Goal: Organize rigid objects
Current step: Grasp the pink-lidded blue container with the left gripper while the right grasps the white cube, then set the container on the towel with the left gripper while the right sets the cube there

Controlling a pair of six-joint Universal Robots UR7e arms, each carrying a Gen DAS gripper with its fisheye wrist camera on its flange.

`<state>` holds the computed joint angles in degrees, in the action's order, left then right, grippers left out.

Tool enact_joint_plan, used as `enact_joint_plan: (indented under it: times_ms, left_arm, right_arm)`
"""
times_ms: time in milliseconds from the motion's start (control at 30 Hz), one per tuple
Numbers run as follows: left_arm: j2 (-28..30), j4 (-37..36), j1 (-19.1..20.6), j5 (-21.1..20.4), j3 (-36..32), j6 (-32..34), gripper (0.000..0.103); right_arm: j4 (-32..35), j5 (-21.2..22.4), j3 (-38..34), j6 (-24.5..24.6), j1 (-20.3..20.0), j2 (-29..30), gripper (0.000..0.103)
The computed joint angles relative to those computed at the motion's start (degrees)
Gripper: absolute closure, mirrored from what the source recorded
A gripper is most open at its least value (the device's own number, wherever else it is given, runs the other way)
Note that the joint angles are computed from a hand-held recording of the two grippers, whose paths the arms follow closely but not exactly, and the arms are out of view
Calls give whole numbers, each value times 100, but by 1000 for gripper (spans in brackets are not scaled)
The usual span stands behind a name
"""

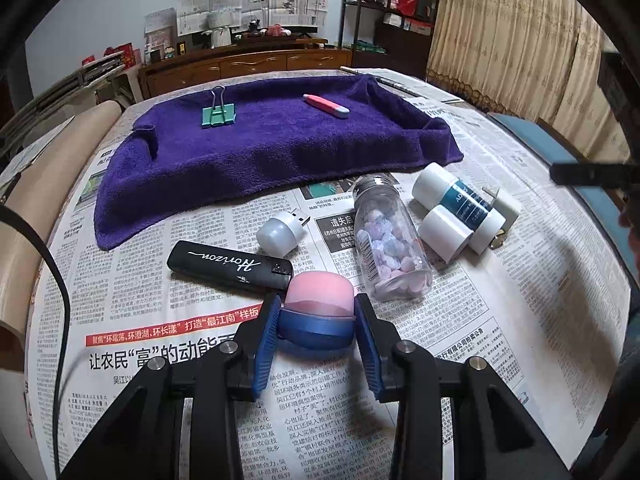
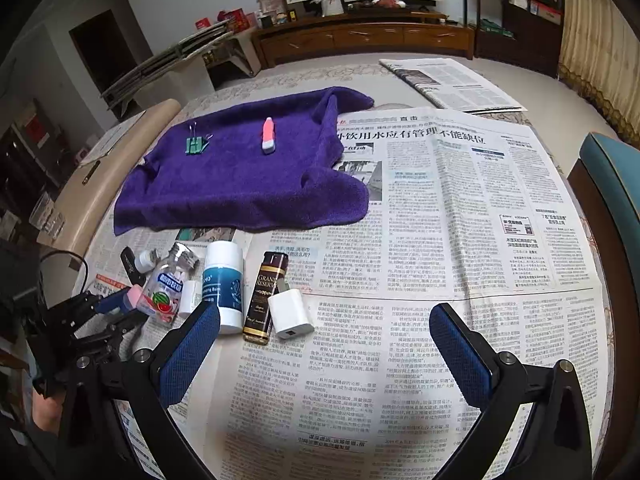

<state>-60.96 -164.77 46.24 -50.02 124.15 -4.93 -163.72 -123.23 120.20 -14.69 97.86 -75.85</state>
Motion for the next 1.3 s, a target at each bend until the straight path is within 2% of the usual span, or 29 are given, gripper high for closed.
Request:
enact_joint_plan:
  times_ms: [167, 267, 367, 400, 467, 600, 767, 900, 1000, 1167, 1300]
  left_arm:
    - [-66, 63, 36, -51, -21, -49, 68]
    - [-80, 109, 82, -126, -48, -99, 68]
    - [-88, 185, 113, -198, -63, -138, 68]
    - [-85, 226, 112, -197, -72, -150, 68]
    - [-85, 238, 120, -206, -76, -154, 68]
    - [-120, 269, 138, -261, -80, -192, 68]
    - [-112, 214, 143, -161, -57, -217, 68]
    - [-109, 169, 145, -117, -46, -217, 68]
    - [-124, 113, 145, -71, -27, -241, 68]
    - [-256, -15, 187, -253, -16, -287, 68]
    - [-337, -15, 131, -169, -22, -290, 68]
  right_arm:
    - [-182, -357, 10, -499, 22, 312, 0]
    - [-261, -483, -16, -790, 18, 538, 4]
    - [-531, -748, -13, -1125, 54, 786, 16]
    - [-578, -867, -24, -1191, 62, 851, 25]
    - [-550, -1007, -58, -1187, 49, 922, 29]
    - [-600, -928, -68, -1275, -4, 952, 30]
    - [-664, -717, -99, -1365, -55, 1025, 41]
    - [-623, -486, -60, -1302, -90, 969, 59]
    - [-711, -396, -20, -1367, -66, 984, 77]
    - [-555, -379, -44, -1138, -57, 942, 77]
    - [-440, -356, -76, -1018, -55, 875, 77]
